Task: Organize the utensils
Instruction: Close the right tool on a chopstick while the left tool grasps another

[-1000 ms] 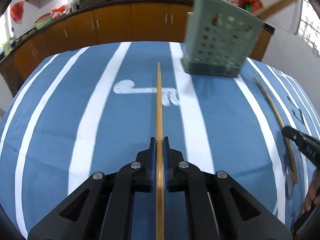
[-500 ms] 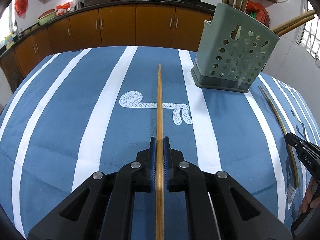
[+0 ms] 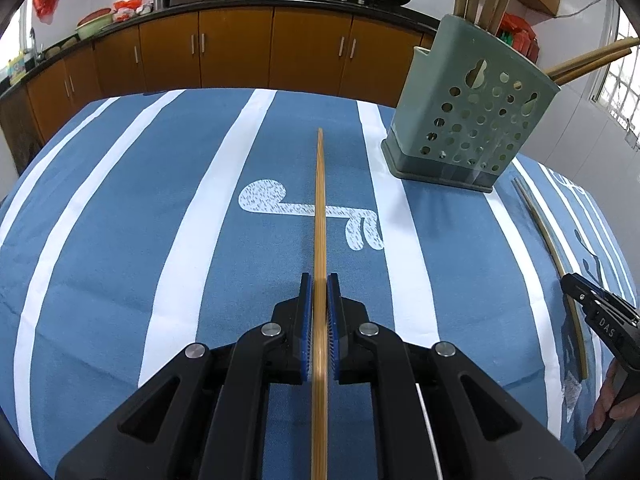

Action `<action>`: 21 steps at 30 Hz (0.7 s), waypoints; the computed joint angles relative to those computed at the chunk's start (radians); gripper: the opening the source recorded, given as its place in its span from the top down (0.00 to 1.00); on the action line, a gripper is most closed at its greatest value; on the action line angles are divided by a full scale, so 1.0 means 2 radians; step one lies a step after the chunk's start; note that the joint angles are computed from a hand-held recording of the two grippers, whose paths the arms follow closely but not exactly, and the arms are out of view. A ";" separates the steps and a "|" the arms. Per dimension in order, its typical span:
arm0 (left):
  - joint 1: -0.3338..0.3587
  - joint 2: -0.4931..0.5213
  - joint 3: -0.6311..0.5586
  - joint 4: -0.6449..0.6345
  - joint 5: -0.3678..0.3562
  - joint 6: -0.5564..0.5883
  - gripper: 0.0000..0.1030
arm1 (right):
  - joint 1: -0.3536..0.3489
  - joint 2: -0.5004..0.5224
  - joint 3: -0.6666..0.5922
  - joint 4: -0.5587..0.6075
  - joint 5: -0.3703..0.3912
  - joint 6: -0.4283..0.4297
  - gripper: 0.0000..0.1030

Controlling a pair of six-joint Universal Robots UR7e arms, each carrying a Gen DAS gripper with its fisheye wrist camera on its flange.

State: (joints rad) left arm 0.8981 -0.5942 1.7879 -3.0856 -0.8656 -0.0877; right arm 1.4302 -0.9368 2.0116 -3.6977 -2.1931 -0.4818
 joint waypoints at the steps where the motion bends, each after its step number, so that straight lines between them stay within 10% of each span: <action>1: 0.000 0.000 0.000 0.000 -0.001 0.000 0.92 | 0.000 0.000 0.000 0.000 0.000 0.001 0.83; 21: 0.003 -0.001 0.000 -0.003 -0.009 -0.002 0.91 | -0.001 -0.001 0.001 0.002 0.004 0.004 0.82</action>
